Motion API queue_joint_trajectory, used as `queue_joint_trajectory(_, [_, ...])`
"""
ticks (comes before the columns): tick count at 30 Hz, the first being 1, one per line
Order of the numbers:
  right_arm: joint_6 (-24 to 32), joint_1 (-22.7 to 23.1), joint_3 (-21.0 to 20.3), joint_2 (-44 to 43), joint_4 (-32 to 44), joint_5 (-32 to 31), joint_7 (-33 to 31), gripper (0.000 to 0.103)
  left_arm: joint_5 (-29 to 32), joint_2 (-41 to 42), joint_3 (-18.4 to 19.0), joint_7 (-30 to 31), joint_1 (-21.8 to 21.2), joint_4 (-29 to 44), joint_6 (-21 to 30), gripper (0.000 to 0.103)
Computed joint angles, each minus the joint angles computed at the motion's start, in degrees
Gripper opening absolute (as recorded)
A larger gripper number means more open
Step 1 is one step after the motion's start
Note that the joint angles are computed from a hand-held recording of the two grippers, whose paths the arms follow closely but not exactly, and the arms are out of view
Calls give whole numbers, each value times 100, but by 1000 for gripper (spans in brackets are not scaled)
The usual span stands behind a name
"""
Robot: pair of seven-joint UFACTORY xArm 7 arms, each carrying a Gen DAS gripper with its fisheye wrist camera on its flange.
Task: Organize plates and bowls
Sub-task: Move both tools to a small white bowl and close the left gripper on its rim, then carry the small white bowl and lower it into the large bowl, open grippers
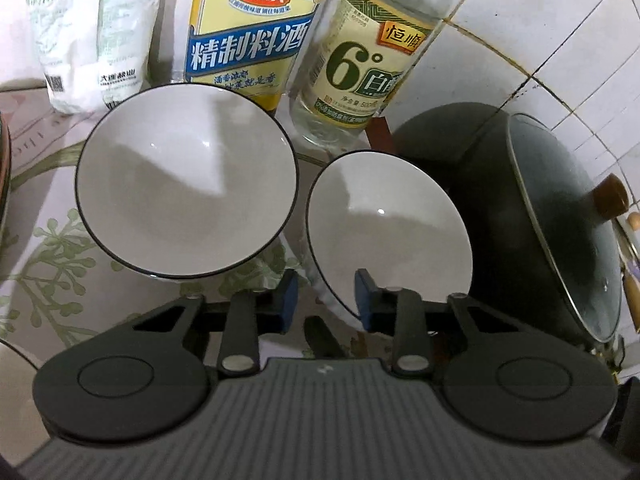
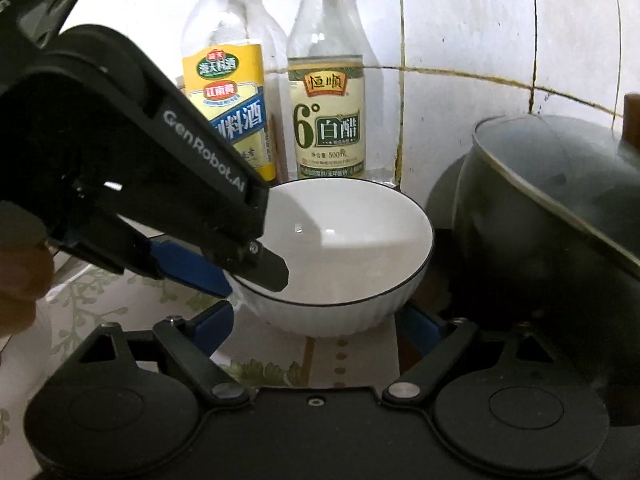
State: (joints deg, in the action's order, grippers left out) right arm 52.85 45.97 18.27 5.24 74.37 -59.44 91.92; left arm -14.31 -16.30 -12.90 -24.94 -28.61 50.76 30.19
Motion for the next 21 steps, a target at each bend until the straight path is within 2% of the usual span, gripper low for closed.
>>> queue_joint_trajectory(3, [-82, -11, -31, 64, 8, -47, 144, 89, 196, 18, -61, -39, 44, 62, 123, 21])
queue_joint_trajectory(5, [17, 24, -25, 105, 85, 4, 25, 88, 289, 2, -67, 35, 39, 71, 211, 20])
queue_joint_trajectory(9, [-27, 50, -2, -1, 24, 164, 7, 87, 161, -193, 15, 255, -32, -16, 380, 20])
queue_joint_trajectory(15, [354, 200, 167, -121, 120, 265, 3, 87, 6, -647, 59, 606, -134, -245, 583, 20])
queue_joint_trajectory(21, [870, 444, 396, -165, 433, 374, -86, 87, -244, -1545, 203, 876, -259, -644, 961, 20])
